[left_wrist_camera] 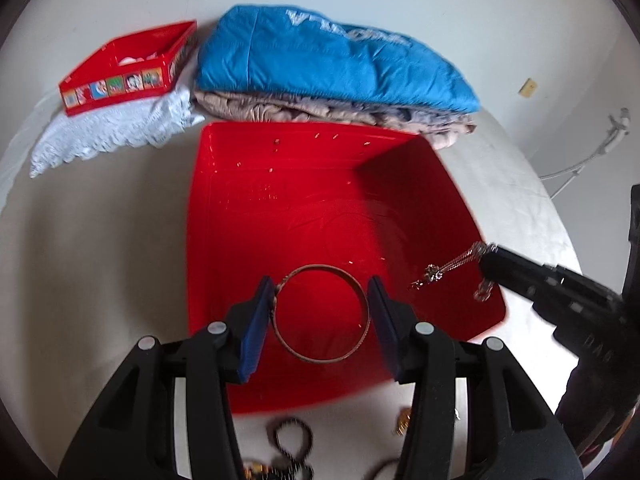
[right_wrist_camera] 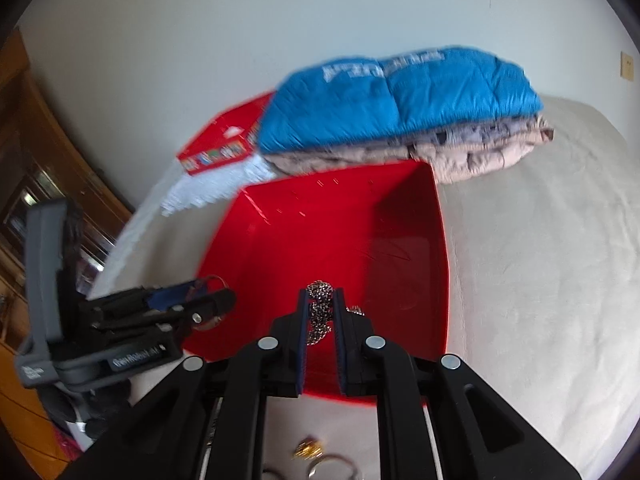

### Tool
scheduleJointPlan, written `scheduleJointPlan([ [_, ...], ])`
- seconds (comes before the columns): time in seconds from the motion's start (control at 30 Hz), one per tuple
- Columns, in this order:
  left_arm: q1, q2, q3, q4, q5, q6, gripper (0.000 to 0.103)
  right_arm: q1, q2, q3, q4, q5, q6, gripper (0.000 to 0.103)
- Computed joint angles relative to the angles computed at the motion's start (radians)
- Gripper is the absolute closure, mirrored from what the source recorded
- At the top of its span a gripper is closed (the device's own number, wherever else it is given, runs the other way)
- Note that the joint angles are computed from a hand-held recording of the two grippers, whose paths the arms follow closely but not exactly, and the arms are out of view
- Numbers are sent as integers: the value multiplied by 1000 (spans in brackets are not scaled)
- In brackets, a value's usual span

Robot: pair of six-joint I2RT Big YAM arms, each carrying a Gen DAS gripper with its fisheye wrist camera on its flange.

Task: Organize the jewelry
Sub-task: 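Carry bangle and chain into the red tin and open both tools, then grasp the black bead necklace with the left tool while the right tool returns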

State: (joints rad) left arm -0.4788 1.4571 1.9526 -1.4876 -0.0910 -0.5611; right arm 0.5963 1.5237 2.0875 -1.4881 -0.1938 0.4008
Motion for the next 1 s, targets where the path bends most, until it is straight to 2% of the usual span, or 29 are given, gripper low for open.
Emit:
scheduleJointPlan([
  [0.1,9,17,-18,8,7,9,54,0,17,-19,-4,16,-20,92],
  [0.2,12,24,-26,4,4,15,48,6,12,-38,5,43,-29,88],
  [0.23,13,23,-30,2,3,14,46,8,8,-41,7,51,-33,83],
  [0.27,16,21,-31,1,5,13,43,10,2,-46,12,55,-33,81],
  [0.33,17,13,-32,-1,4,10,42,11,-8,-50,16,59,-32,81],
  [0.43,3,-1,-19,-16,-20,6,42,14,-22,-46,12,58,-29,81],
  [0.6,-38,-55,-22,-89,-90,0,42,27,-60,-48,-12,72,-28,81],
  [0.83,-100,-167,-123,-182,-131,-66,42,66,-133,-100,-40,73,-9,81],
  [0.93,-126,-210,-183,-197,-109,-110,42,92,-175,-154,-53,84,9,81],
  [1.0,-138,-238,-228,-194,-89,-143,35,106,-208,-204,-53,73,33,81],
])
